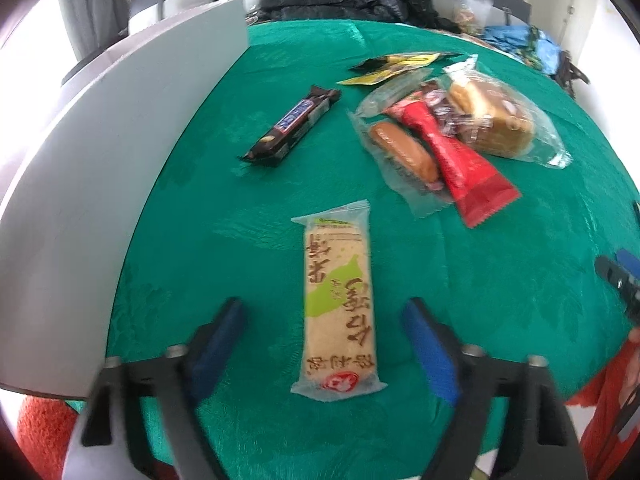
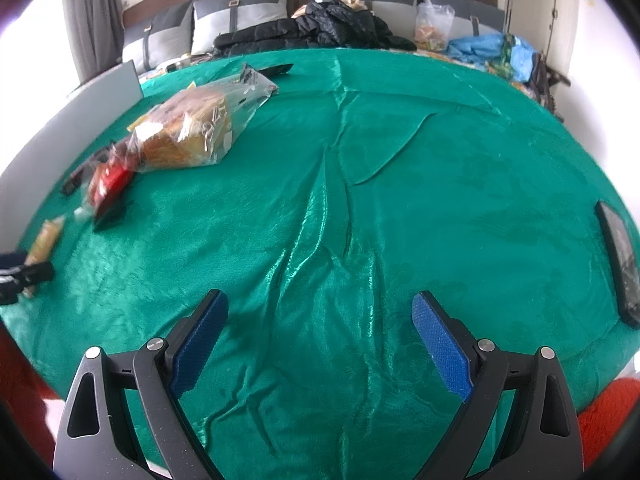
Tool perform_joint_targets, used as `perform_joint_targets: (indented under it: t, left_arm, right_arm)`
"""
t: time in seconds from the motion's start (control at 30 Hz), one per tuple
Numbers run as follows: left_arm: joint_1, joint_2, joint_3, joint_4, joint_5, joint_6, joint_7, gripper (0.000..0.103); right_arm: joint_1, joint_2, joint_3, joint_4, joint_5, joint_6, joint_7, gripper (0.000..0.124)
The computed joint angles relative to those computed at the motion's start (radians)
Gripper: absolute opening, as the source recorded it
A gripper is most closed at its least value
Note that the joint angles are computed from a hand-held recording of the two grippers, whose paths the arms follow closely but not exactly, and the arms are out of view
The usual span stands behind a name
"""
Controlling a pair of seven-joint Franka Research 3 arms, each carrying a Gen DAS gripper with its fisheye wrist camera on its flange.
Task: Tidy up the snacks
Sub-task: 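Grasp the cake bar with the left tool while the right tool approaches the pile, then grasp the red sausage stick with the right tool while the left tool carries the cake bar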
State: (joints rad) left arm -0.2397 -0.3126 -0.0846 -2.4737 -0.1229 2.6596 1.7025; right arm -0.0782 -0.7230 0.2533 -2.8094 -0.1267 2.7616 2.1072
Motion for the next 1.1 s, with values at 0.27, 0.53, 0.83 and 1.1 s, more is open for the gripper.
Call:
perform_joint_targets:
  t: [0.27,0.53,0.83,1.1]
  left_arm:
    - [-0.026,-0.016,0.024,-0.003,-0.046,0.0,0.073,0.03]
    - [-0.011,-0.025,0.07,-0.005,-0.154,-0.021,0.11,0.03]
    - [-0.002,-0.015,0.072,0.007,-0.228,-0.029,0.154,0.03]
    - [-0.03,-0.029,0.119,0.03,-0.405,-0.089,0.269,0.03]
  right_arm:
    - [0.283,0.133,-0.209,0.179,0.227,0.044,-0.245,0.093]
    - [0.35,0.544,-0.201,0.632,0.345,-0.183,-0.433,0.07]
    - [0.302,0.816,-0.218,0.912,0.299,-0.355,-0.389,0.025]
    - [0.231,0.7,-0.241,0.833,0.701,-0.499,-0.617,0.018]
